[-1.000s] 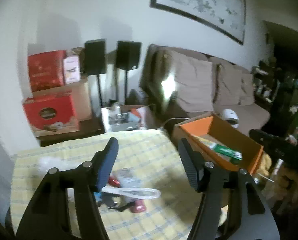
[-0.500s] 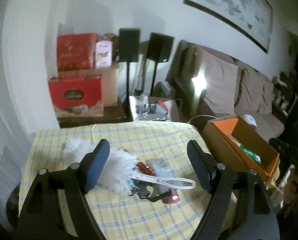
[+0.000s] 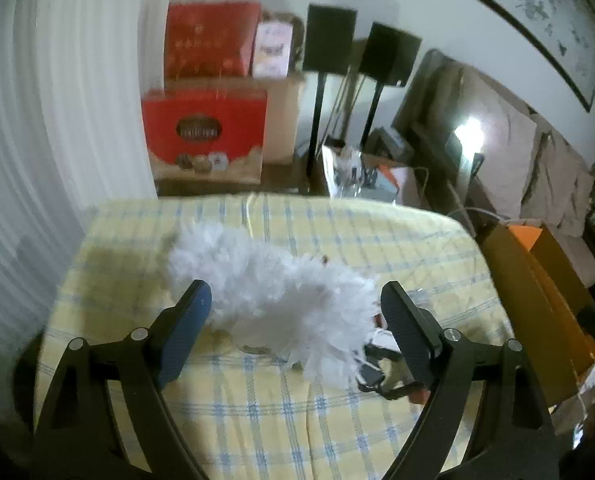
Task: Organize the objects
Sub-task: 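Move both grippers back over the table toward the white feather duster, then close the left gripper on the white feather duster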
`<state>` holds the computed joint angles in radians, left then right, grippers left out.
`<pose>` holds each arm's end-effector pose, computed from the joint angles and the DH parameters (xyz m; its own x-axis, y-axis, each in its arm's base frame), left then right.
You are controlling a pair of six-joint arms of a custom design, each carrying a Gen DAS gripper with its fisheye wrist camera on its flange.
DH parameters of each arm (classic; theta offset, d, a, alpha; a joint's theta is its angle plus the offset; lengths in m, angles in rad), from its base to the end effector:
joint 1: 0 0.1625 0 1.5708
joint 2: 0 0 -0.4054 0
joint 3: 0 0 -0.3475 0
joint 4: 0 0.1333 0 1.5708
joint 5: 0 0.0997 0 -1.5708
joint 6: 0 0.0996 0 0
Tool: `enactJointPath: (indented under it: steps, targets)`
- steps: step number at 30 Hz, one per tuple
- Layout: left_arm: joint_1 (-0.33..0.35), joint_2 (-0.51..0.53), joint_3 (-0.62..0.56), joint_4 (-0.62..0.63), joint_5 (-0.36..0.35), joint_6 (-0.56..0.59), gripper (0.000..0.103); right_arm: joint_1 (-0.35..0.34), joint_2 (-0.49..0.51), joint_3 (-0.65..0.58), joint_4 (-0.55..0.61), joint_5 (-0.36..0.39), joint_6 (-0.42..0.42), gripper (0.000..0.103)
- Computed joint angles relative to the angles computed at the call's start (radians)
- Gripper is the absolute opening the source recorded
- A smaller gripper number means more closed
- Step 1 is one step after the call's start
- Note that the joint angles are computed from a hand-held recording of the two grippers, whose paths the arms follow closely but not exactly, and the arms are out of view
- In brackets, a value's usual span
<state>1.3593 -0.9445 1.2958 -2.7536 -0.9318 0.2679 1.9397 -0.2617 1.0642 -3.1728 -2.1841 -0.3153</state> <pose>0.0435 -0.7152 0.3912 -0.8086 -0.0786 -0.5831 0.3686 0.7047 -0.6062 0.3453 -0.6824 0.0322 -0.7887 -0.1160 0.6038 -0.5216 0.6460 -0.5572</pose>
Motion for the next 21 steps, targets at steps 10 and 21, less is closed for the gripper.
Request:
enactJointPath:
  steps: [10, 21]
  targets:
    - [0.09, 0.061, -0.066, 0.132, -0.191, -0.08, 0.067, -0.002, 0.065, -0.072, 0.101, -0.013, -0.006, 0.063]
    - [0.105, 0.008, -0.028, 0.098, -0.359, -0.068, 0.006, 0.001, 0.076, -0.084, 0.137, 0.001, 0.011, 0.064]
